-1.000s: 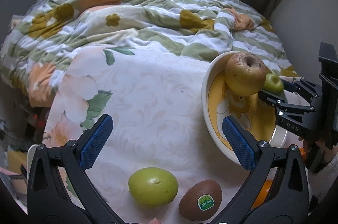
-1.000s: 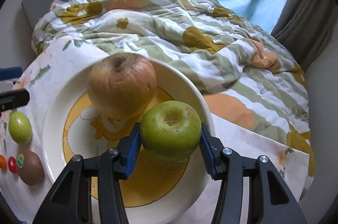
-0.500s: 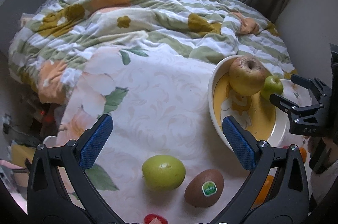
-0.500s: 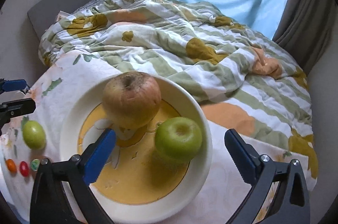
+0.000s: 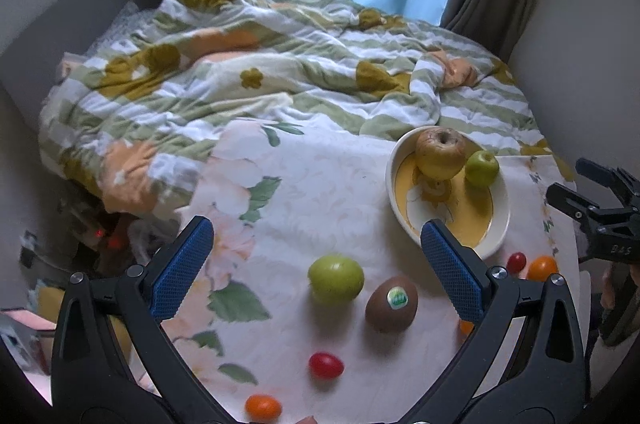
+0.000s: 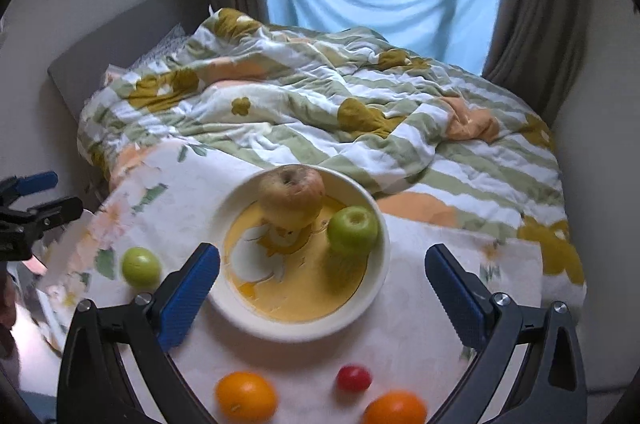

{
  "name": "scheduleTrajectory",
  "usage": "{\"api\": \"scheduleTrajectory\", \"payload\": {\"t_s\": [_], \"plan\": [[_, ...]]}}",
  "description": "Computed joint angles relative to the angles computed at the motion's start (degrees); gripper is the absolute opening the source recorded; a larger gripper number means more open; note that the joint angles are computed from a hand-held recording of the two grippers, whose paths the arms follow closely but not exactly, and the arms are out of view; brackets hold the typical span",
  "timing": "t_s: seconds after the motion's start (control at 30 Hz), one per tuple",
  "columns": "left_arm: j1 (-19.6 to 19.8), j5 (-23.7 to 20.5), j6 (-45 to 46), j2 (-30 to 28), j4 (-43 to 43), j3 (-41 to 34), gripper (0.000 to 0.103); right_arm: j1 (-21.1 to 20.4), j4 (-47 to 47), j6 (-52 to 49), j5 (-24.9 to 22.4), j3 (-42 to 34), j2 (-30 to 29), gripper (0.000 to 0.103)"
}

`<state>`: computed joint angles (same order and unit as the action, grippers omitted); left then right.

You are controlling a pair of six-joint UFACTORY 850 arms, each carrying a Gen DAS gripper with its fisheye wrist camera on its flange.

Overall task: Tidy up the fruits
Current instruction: 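Move the left tool to the tangerine and close on it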

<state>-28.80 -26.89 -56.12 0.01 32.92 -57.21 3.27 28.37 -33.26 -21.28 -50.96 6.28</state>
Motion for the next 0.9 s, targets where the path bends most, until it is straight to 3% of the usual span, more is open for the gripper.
{"api": "scheduleTrajectory", "payload": {"t_s": [0.17,0.5,0.77,0.9], "plan": [[-1.18,-1.8,-2.9,6.48,2.88,4.49,0.103,1.28,-2.71,8.0,-0.73,4.52,6.83,0.103],[-1.67,-3.48,-0.19,18.03,0.12,14.17,0.103,8.91,-28.35,40.88,-1.44,12.14,18.01,0.103],[-1.15,-3.39,4.02,20.19,-5.74,19.04,0.103,13.79,-39.53,56.26,-2.44,16.21,20.55,0.103],[-1.02,-3.74,3.71,19.2,-7.0,21.07,0.103,13.88,-38.3,55.97,-1.35,18.12,19.62,0.103]]}}
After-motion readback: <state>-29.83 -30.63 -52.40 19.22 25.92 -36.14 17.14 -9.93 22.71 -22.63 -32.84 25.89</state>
